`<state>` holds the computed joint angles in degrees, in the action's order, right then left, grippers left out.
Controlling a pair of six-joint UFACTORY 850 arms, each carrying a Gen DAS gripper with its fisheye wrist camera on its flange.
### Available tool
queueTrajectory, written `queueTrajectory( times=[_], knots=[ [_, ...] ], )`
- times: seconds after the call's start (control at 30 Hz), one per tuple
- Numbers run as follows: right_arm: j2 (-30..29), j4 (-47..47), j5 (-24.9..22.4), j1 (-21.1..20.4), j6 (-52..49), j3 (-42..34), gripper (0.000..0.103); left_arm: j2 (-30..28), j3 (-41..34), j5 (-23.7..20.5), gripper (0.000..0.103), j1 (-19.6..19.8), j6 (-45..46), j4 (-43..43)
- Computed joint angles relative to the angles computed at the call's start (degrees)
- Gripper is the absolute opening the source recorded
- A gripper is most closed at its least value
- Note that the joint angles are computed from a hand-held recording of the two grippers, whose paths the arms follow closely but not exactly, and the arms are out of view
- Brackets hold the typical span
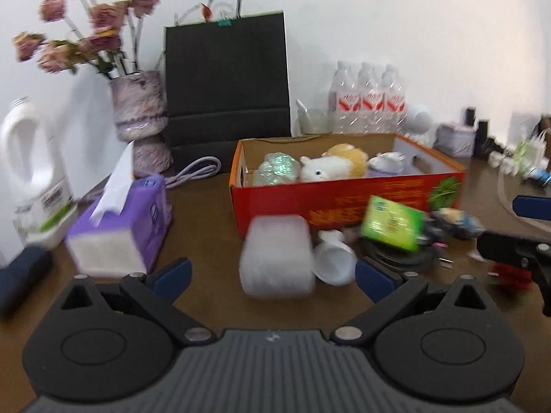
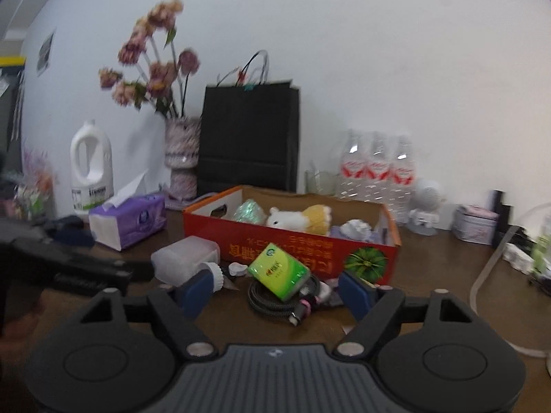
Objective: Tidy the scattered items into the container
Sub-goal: 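Grasp the clear plastic container with the left tool while the right tool grasps the white bottle cap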
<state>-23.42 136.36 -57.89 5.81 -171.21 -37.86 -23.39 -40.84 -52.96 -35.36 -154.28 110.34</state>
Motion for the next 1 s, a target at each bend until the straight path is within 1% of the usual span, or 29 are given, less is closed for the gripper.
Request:
queueTrajectory(
  times=[0.1,0.13,0.17,0.2,0.23,0.27,0.3,0.33,0.4,0.47,0.5,0.53,0.6,0.67,0.73,0.77,0.83,0.9,0.93,0.97,1.0],
  knots=[
    [-4.08,-3.31,8.39,4.2,5.2,-7.64,0.06,-0.95,-1.19,3.82,0.098,4.73,-2.16,3.82],
    [-5.76,-5.37,10.96,5.62,7.18,-10.41,0.054,-0.78,-0.96,4.64,0.097,5.78,-3.52,4.92],
    [-7.26,-7.65,13.18,6.82,9.28,-12.85,0.052,-0.53,-0.48,4.94,0.097,6.49,-5.14,6.36],
    [-8.72,-10.13,15.3,7.96,11.16,-15.09,0.046,-0.18,0.27,5.12,0.097,7.18,-6.98,8.52],
    [-10.13,-11.32,16.44,9.03,11.83,-16.81,0.038,0.07,0.69,5.74,0.097,7.83,-7.71,10.27],
    [-11.24,-11.61,17.1,9.88,12.01,-18.05,0.037,0.22,0.84,6.44,0.097,8.39,-7.71,11.69],
    [-12.15,-12.02,17.77,10.64,12.4,-19.1,0.032,0.24,0.97,7.05,0.097,8.92,-8.2,13.71],
    [-12.77,-11.98,18.2,11.28,12.28,-19.8,0.02,0.04,0.82,7.7,0.098,9.44,-8.76,15.44],
    [-12.51,-9.94,18.15,11.8,9.36,-19.32,0.011,-1.22,-0.69,9.23,0.099,10.17,-8.52,16.11],
    [-11.2,-10.07,15.95,10.54,8.17,-17.63,0.011,-3.03,-3.22,12.02,0.096,11.02,-7.73,16.78],
    [-10.66,-11.92,15.04,9.52,10.03,-17.17,0.01,-3.81,-4.29,12.64,0.09,10.96,-6.43,16.2],
    [-10.01,-15.03,14.75,8.15,13.85,-16.94,0.01,-4.52,-5.1,12.58,0.069,10.7,-5.06,15.49],
    [-8.63,-19.85,15.23,5.7,20.84,-16.23,0.01,-5.26,-6.1,13.36,0.066,10.39,-3.01,14.02],
    [-7.32,-25.19,15.15,2.93,28.35,-15.22,0.01,-4.72,-5.48,13.38,0.066,9.71,-2.92,12.57],
    [-6.55,-30.88,16.33,0.71,35.98,-14.44,0.01,-3.0,-3.58,12.37,0.066,7.66,-3.16,9.43],
    [-6.17,-33.31,17.52,-0.11,38.99,-14.0,0.01,-1.87,-2.31,11.44,0.066,6.06,-3.21,7.62],
    [-5.41,-35.62,19.11,-1.83,42.53,-12.35,0.012,0.17,0.52,8.86,0.066,1.64,-4.26,4.17],
    [-4.84,-37.62,17.95,-3.85,44.75,-10.53,0.013,1.16,1.93,7.66,0.066,-3.12,-4.65,-0.96],
    [-4.36,-37.41,17.66,-4.55,44.73,-9.47,0.016,1.26,2.12,7.57,0.066,-5.36,-4.63,-3.19],
    [-3.76,-35.55,17.85,-4.9,43.7,-8.32,0.016,1.15,2.01,7.56,0.066,-7.2,-4.68,-4.93],
    [-3.16,-33.71,17.63,-5.31,42.09,-7.17,0.028,0.89,1.74,7.52,0.066,-8.89,-4.84,-6.5]
  ],
)
